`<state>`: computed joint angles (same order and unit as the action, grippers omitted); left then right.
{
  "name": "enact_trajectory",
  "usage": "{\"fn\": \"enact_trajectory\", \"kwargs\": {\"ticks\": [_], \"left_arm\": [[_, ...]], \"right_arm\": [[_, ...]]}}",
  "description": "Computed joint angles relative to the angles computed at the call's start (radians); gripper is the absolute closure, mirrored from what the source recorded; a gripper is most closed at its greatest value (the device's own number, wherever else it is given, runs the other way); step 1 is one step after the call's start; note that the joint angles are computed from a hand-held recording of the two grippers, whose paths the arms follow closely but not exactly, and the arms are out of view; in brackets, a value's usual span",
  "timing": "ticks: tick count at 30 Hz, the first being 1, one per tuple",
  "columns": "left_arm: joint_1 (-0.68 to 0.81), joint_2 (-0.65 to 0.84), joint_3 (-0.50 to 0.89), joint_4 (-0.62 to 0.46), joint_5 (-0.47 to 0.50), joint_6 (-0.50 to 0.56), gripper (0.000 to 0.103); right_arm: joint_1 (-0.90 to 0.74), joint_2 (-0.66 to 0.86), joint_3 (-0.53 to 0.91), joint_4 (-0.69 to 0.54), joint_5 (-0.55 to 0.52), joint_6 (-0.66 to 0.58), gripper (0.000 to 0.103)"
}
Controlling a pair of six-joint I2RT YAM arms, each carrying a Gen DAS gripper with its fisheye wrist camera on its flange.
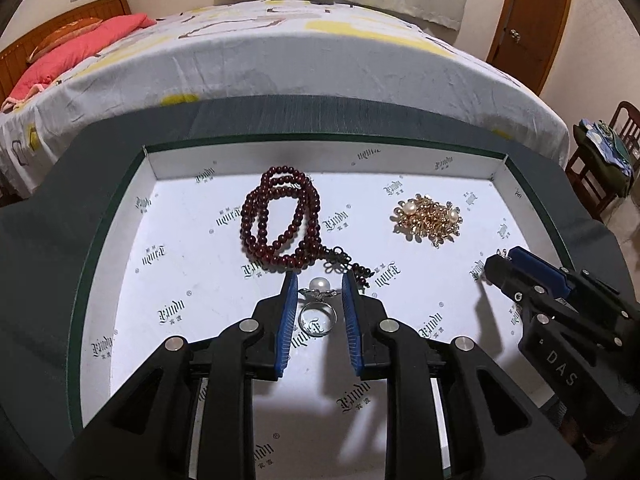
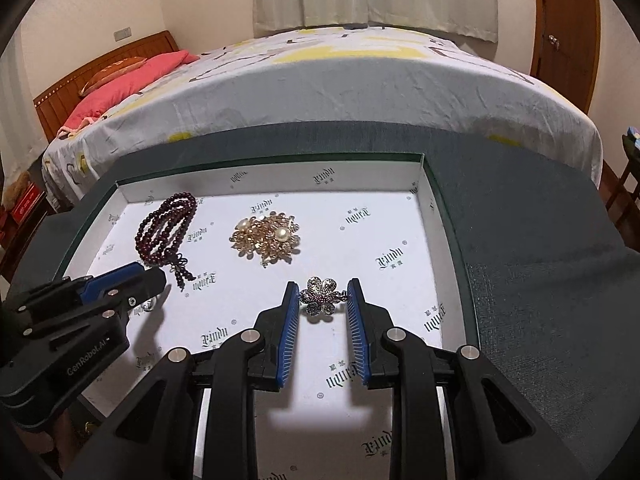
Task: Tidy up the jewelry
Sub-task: 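Carry the ring and flower brooch into the box and open both tools, then move both tools back toward the jewelry on the table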
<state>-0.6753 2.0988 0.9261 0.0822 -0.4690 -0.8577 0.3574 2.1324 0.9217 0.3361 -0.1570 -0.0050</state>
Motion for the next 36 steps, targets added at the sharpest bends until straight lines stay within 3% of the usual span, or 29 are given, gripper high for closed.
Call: {"fn": "enact_trajectory", "kwargs": {"ticks": [5, 7, 11, 21, 27, 36], "left_arm": [[-0.007, 0.000, -0.011, 0.011, -0.022, -0.003, 0.059], [-0.014, -0.003, -0.016, 0.015, -0.039, -0.009, 0.054], [-0.027, -0.017, -0.024, 0.008, -0.066, -0.012, 0.049], [-0.123, -0.152, -0.143, 0.014, -0.190, -0.048, 0.043], [-0.250, -0.262, -0.226, -0.072, -0.307, -0.171, 0.043], [-0.511, -0.266, -0.214, -0.392, -0.426, -0.570, 0.042]], "right_arm": [[-0.004, 0.008, 0.006, -0.002, -0.008, 0.003, 0.075], [-0.003, 0.004, 0.003, 0.000, -0.020, 0.000, 0.069], [0.006, -0.019, -0.027, 0.030, -0.010, 0.003, 0.058], [-0.024, -0.184, -0.196, 0.100, -0.043, 0.044, 0.058], [-0.041, -0.331, -0.379, 0.175, -0.044, 0.063, 0.058], [-0.016, -0.503, -0.668, 0.290, -0.022, 0.062, 0.058]]}}
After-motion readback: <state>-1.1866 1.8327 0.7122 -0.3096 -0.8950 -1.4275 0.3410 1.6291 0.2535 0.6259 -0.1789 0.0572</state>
